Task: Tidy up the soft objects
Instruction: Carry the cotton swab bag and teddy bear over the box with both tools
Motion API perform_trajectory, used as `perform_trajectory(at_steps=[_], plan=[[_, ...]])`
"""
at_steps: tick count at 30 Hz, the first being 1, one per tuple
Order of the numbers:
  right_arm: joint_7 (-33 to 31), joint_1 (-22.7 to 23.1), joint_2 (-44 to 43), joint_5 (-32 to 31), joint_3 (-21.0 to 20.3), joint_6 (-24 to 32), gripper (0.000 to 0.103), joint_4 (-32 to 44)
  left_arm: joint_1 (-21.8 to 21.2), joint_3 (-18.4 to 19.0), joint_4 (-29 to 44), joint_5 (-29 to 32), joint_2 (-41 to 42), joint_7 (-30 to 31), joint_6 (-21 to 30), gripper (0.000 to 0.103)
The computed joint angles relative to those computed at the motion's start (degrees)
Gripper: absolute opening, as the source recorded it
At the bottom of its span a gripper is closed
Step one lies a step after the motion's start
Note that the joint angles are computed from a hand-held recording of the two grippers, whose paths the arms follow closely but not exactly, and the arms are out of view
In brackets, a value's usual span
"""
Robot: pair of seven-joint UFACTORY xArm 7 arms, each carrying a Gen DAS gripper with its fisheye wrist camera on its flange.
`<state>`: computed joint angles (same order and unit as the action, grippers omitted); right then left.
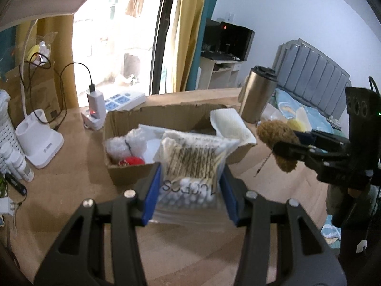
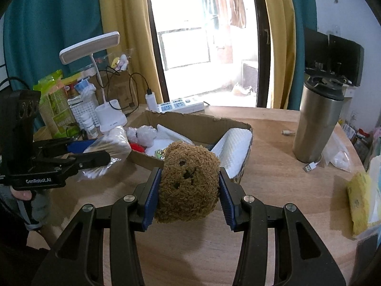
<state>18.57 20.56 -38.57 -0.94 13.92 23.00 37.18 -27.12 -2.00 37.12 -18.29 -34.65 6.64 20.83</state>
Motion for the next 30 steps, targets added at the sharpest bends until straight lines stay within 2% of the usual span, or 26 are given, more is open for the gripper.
perform_trajectory(at_steps=[14,30], plan=[[-4.1,-0.2,6.5,0.3,-2.5,-5.7,0.049,3.6,-0.2,1.5,4.6,-2.3,7.5,2.3,-2.9,0.049],[-10.4,0.5,16.6,4.2,-5.9,-9.3,0.049,9.0,1.6,0.5,10.7,-5.5,16.3,4.7,-4.6,0.049]])
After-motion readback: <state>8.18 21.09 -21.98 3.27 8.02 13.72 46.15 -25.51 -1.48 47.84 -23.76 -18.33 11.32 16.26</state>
